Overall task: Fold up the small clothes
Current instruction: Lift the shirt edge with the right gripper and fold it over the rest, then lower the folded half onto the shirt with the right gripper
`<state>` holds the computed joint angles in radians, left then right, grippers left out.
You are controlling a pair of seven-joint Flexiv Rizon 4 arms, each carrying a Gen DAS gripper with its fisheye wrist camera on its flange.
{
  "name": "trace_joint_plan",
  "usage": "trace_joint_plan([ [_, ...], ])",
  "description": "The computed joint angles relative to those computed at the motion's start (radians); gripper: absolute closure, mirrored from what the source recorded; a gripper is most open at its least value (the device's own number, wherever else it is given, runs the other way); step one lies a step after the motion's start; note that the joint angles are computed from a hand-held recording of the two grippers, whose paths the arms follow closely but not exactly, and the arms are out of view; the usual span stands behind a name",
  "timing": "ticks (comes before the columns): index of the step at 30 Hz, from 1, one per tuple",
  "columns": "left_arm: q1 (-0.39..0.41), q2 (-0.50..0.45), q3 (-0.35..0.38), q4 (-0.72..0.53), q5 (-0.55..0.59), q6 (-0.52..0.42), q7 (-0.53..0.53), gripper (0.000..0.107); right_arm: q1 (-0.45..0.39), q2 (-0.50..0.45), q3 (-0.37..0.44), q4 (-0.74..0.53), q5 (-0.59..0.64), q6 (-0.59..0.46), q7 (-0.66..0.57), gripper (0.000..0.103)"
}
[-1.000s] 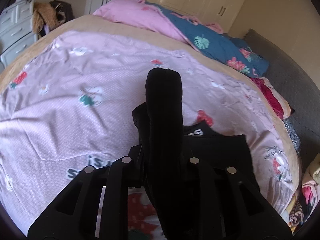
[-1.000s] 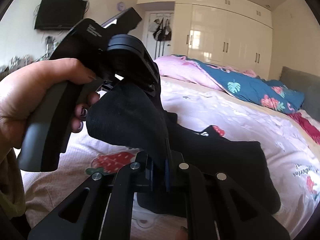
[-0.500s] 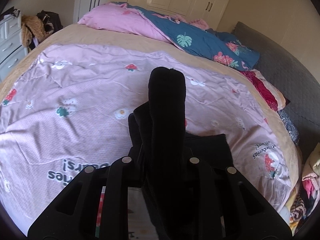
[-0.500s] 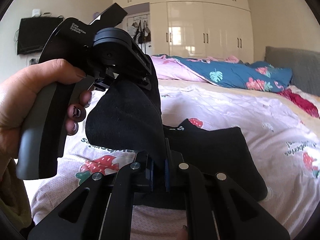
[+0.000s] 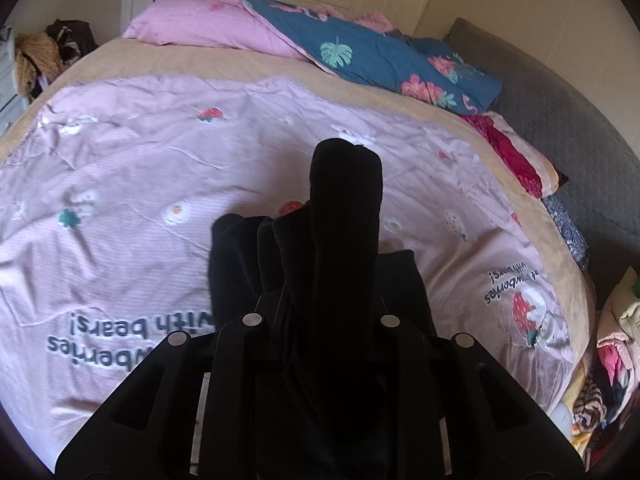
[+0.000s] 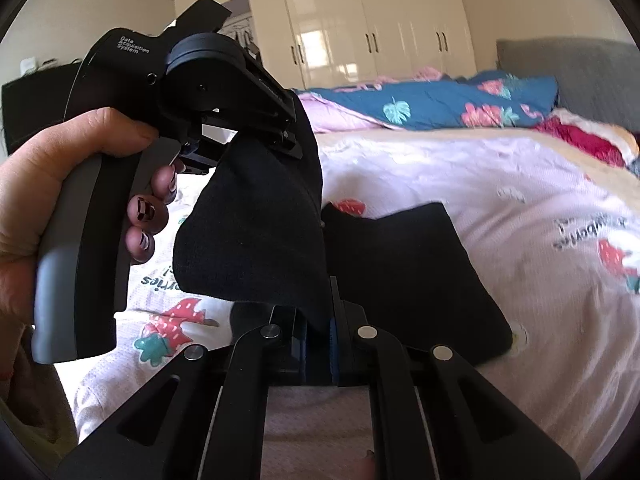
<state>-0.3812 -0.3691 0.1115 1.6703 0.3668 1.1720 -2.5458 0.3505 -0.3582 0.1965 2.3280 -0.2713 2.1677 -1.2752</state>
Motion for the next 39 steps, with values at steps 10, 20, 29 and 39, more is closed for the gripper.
trace_joint_plan([
  [10,0.006,-0.111,-0.035,-0.082,-0.110,-0.007,0.085,0.087,-0.260,-0.063,0.104,-0.034,-0.311,-0.069,0.309,0.096],
  [20,0.014,-0.220,-0.060,-0.175,-0.252,-0.050,0.204,0.071,-0.592,-0.224,0.236,-0.147,-0.871,-0.071,0.822,0.094],
  [29,0.044,-0.286,-0.122,-0.205,-0.359,0.006,0.312,0.032,-0.638,-0.338,0.126,-0.311,-1.336,0.055,1.359,0.087],
  [39,-0.103,-0.147,0.098,-0.037,-0.250,0.159,0.175,0.026,-0.533,-0.268,-0.054,-0.381,-1.417,0.172,1.411,0.037],
])
